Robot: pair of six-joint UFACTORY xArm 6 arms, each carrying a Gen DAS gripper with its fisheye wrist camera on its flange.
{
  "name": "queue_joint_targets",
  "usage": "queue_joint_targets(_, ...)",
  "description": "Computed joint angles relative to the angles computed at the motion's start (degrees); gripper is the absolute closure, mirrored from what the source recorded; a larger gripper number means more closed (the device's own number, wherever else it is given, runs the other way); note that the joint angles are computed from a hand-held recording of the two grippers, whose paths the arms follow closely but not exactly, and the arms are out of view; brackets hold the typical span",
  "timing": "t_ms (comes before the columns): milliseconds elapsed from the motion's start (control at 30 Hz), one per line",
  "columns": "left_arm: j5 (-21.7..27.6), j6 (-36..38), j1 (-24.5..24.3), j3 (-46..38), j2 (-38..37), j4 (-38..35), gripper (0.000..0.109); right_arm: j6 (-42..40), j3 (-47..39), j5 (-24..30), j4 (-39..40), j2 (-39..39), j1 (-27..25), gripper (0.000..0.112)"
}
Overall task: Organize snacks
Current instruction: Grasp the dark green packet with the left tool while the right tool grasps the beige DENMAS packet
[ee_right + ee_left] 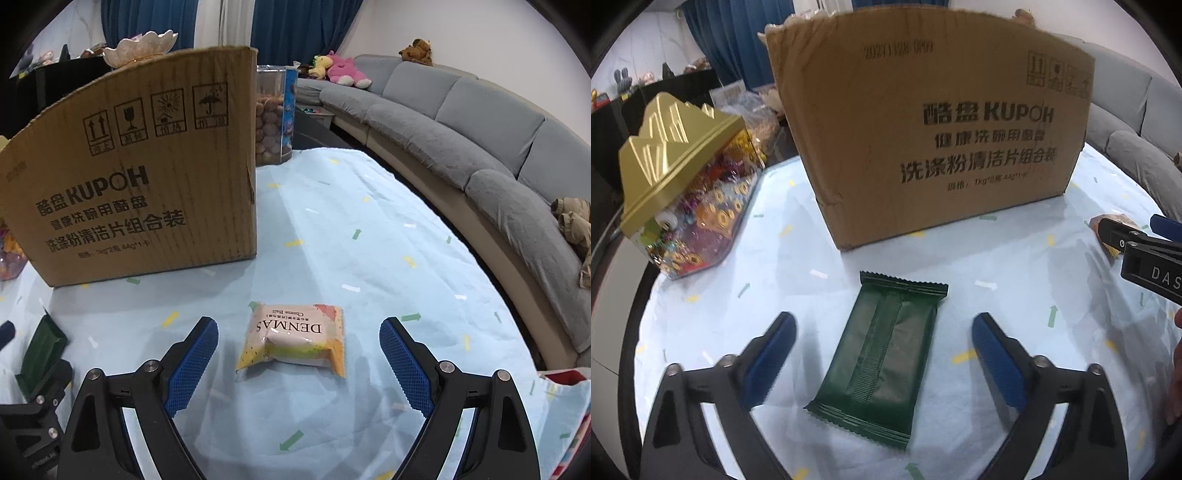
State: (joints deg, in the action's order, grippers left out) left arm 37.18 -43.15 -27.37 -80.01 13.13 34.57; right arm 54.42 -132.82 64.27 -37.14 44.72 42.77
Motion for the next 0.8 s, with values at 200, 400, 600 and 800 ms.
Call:
queue_joint_targets(200, -2.0, 1.9, 0.6, 0.8, 0.0, -3.0, 0.032, -0.2, 0.4, -1.1, 1.5, 0.2, -0.7, 0.022)
queue_joint_targets(400, -3.1, 2.6, 0.7, 0.9, 0.0, -4.0, 0.052, -0.1, 1.4, -2.8, 3.3, 0.1, -1.7, 0.048)
queue_joint_targets(600, -2.5, 1.6, -0.1, 1.3, -0.6, -2.8, 0.062, -0.7, 2.5, -4.2, 5.2, -0.1, -2.4, 0.063)
queue_joint_targets(800, -2.2, 1.3, -0.3, 1.5, -0.9, -2.5, 0.063, -1.0, 3.8, -5.5, 4.9, -1.1, -2.4, 0.066)
